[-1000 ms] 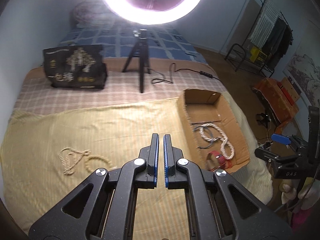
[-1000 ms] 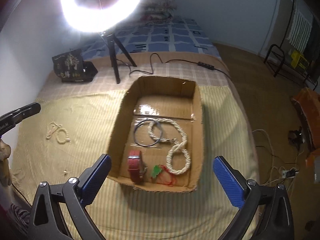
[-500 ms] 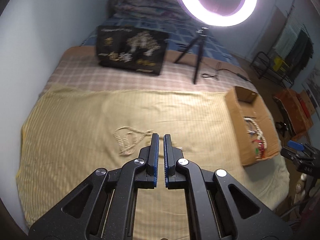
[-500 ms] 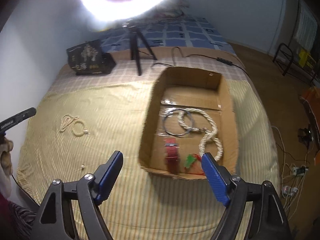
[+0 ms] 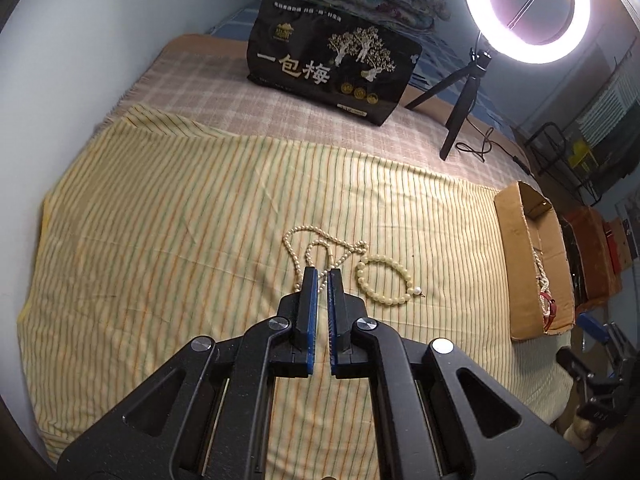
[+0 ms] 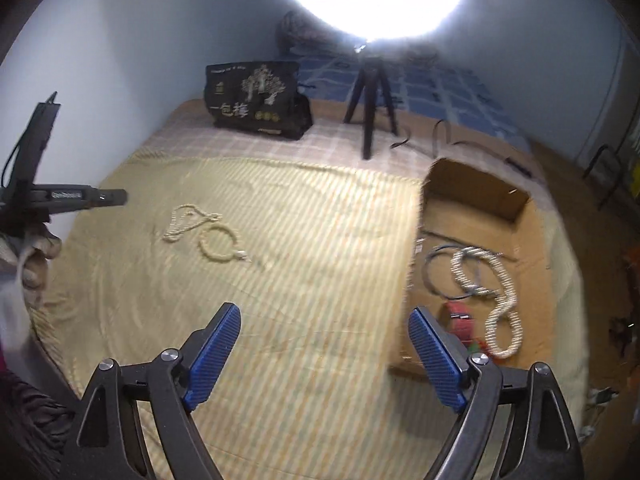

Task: Organize jewelry
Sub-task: 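Move left tool to the pearl necklace while right tool approaches a pearl earring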

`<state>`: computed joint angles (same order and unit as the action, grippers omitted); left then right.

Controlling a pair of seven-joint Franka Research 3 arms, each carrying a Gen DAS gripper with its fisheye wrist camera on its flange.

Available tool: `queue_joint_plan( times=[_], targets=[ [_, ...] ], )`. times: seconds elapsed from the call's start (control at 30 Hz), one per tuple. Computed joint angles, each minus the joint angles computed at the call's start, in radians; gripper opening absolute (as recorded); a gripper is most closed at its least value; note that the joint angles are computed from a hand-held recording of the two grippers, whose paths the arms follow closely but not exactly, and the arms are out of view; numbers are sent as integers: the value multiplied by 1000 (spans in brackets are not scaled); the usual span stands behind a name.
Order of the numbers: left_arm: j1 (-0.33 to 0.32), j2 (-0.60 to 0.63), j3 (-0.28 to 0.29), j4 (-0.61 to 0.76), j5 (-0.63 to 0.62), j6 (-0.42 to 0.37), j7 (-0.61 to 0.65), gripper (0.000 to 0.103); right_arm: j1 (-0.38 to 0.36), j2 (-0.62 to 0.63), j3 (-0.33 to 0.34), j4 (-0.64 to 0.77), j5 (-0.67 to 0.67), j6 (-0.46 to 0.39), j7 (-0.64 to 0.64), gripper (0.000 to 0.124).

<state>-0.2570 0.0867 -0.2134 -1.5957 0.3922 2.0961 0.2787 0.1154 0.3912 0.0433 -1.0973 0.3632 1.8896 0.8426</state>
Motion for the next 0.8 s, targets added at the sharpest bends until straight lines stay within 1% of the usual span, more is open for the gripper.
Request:
queue_joint_plan(
  times=[0.1, 0.23, 0.3, 0.37, 0.5, 0.6, 0.67, 0.8],
  targets=[
    [3, 19, -1, 5, -34, 18, 18, 2, 3, 5, 3, -5, 3, -2, 2, 88],
    [2, 43, 0, 20, -57, 16, 45, 2, 2, 50, 9, 53, 15, -74, 30, 85],
    [1, 53, 2, 27, -63, 15, 52, 2, 4, 66, 11, 69, 14, -101, 36, 78],
    [2, 55, 5, 24, -69, 18, 55, 2, 6, 87, 15, 91, 14, -139, 46, 75],
    [7, 59, 9, 17, -85, 26, 59, 2, 12, 98, 21, 95, 14, -175, 39, 65],
    [12, 63, 11, 14, -98, 28, 67, 2, 13, 104, 27, 97, 24, -203, 24, 62],
    [16, 63, 12, 8, -107, 34, 72, 2, 14, 92, 31, 68, 33, -206, 3, 60],
    [29, 53, 18, -22, -134, 55, 64, 2, 35, 33, 29, -46, 20, -158, -64, 57]
  ],
)
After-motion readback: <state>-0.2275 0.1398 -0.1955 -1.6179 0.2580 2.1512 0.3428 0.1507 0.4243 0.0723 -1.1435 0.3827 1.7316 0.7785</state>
